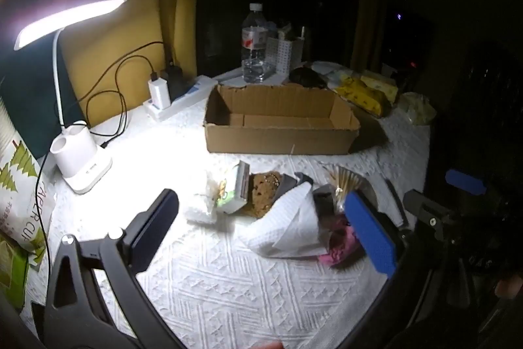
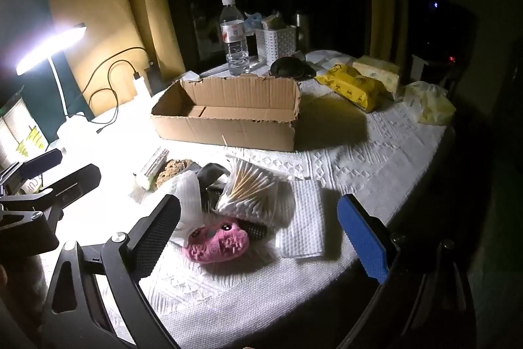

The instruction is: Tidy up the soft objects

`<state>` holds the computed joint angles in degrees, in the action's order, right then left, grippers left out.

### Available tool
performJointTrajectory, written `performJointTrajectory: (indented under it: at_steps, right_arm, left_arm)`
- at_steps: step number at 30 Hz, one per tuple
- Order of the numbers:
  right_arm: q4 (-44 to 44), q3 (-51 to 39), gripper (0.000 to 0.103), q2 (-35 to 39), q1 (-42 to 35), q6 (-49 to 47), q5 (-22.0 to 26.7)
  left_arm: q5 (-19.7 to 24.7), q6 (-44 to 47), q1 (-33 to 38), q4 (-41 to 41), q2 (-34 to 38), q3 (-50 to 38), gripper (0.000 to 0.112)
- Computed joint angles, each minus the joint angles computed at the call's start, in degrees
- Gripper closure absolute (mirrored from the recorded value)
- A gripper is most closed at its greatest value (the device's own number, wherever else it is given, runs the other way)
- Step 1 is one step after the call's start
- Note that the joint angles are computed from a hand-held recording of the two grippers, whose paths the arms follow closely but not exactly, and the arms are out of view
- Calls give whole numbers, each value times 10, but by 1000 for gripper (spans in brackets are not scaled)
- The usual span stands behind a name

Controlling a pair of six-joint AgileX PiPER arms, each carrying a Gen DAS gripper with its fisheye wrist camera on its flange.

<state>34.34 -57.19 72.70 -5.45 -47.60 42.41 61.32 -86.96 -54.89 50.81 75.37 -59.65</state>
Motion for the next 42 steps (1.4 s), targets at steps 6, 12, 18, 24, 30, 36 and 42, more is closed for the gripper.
performJointTrajectory:
  at_steps: [6, 12, 18, 24, 30, 36, 42]
  right_arm:
    - [4, -1, 5, 3, -3, -4, 1]
    - [6, -3, 5, 0, -9, -8, 9]
    - [11, -5, 5, 4, -11, -15, 9]
    - [11, -3, 5, 4, -10, -14, 7]
    - [12, -3, 5, 7, -8, -13, 3]
    - [17, -13, 5, 16, -17, -21, 13]
    - [17, -14, 5, 20, -15, -20, 11]
  left_arm:
    - [4, 2, -5, 1, 2, -4, 10]
    - [2, 0, -3, -2, 0, -4, 10]
    - [1, 4, 0, -3, 0, -4, 11]
    - [3, 7, 4, -4, 2, -5, 11]
    - [1, 13, 9, -7, 4, -8, 10]
    - [-3, 17, 15, -9, 8, -11, 10]
    - [-7, 19, 21, -11, 13, -13, 11]
